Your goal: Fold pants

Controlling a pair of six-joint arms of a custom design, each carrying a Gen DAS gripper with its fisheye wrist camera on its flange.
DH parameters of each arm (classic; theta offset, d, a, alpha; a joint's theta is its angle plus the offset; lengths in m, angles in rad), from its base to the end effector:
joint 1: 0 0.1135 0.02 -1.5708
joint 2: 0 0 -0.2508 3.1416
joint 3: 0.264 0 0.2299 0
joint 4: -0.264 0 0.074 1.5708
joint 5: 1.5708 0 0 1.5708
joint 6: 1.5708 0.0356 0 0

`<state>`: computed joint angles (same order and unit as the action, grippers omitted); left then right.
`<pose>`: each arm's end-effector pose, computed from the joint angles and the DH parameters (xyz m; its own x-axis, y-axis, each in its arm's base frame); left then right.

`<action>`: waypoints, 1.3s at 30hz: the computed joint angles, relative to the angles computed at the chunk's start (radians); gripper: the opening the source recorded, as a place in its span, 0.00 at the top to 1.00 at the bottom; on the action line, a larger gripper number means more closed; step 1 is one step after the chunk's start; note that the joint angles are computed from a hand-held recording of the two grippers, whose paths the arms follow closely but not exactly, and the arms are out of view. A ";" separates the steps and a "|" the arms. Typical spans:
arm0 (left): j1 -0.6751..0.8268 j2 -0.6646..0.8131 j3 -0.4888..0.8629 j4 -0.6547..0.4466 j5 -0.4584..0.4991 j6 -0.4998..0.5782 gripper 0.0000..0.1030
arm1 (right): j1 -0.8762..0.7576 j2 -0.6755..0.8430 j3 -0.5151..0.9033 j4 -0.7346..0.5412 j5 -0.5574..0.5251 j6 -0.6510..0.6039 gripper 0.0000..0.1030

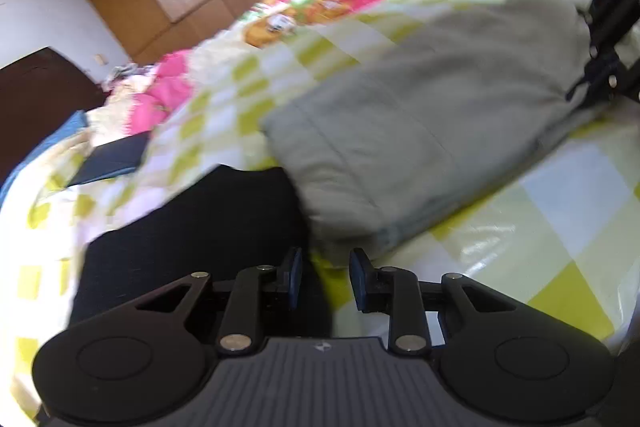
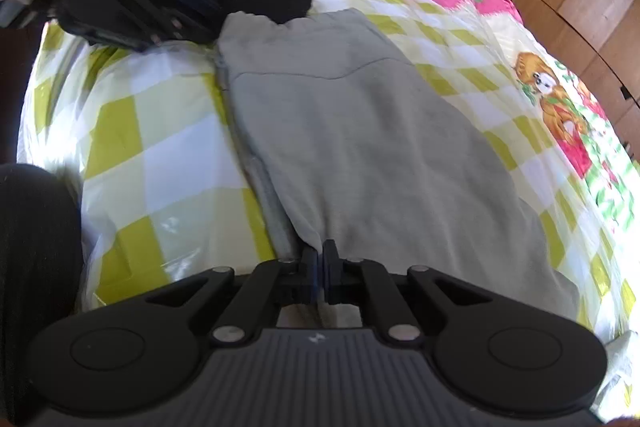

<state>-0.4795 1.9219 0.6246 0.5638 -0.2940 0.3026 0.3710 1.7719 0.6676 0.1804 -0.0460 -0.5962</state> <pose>0.2747 -0.1312 0.0792 -0.4923 0.5775 -0.6513 0.4162 0.8133 0.4066 0.2692 0.1065 0.1006 -0.3975 -0.7565 -0.5193 -0.7386 0.5996 -0.3081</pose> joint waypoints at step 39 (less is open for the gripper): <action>-0.423 0.601 1.170 -0.530 0.272 -0.288 0.51 | -0.914 0.742 1.231 -0.399 -0.385 0.860 0.86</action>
<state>-0.9027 2.5229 1.7944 0.0341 -0.0215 0.0144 -0.5426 2.5137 1.8989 -0.2183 -0.4305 0.2636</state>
